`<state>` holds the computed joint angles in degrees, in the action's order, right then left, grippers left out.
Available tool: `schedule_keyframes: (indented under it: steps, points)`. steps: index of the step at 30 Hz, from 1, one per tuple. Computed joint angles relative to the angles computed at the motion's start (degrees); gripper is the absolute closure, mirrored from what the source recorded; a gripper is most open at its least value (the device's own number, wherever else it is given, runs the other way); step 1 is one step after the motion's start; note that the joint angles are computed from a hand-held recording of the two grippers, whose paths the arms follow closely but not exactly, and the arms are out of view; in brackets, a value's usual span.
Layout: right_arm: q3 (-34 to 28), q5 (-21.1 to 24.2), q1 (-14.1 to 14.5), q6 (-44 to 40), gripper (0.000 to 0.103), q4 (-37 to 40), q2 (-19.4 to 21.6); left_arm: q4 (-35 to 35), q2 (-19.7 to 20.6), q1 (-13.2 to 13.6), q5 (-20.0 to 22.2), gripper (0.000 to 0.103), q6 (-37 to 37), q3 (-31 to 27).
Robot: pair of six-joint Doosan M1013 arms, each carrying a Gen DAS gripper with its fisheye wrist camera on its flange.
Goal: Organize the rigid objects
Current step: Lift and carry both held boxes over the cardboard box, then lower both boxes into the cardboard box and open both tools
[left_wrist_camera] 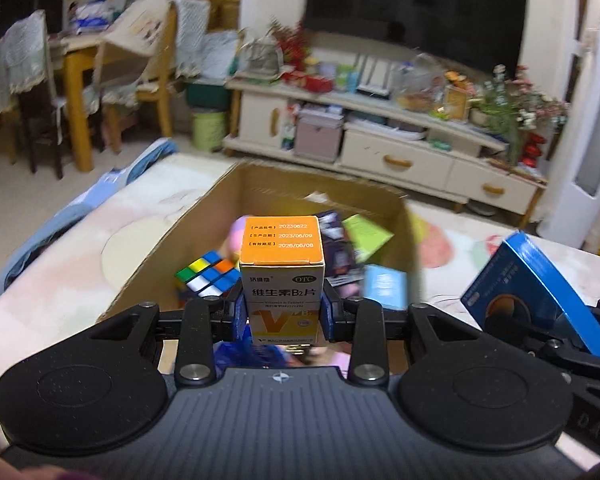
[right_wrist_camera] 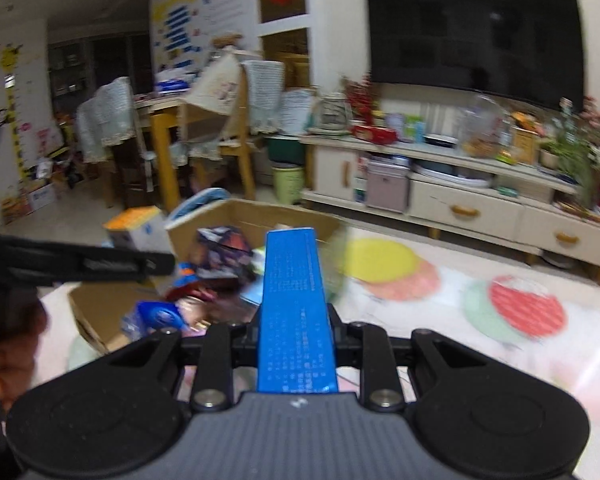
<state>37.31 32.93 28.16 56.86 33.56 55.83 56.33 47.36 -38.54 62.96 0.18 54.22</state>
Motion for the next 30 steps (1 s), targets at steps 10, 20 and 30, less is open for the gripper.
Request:
schedule_keyframes:
  steps: [10, 20, 30]
  points:
    - [-17.3, 10.4, 1.7, 1.7, 0.079, -2.2, 9.7, -2.3, -0.8, 2.2, 1.1, 0.061, -0.5, 2.1]
    - [-23.6, 12.5, 2.4, -2.0, 0.079, -2.7, 13.6, 4.3, -0.4, 1.7, 1.0, 0.038, -7.3, 3.9]
    - [-9.8, 0.0, 2.2, -8.7, 0.045, 0.7, 7.2, 7.7, 2.4, 1.7, 6.4, 0.037, -9.9, -0.4]
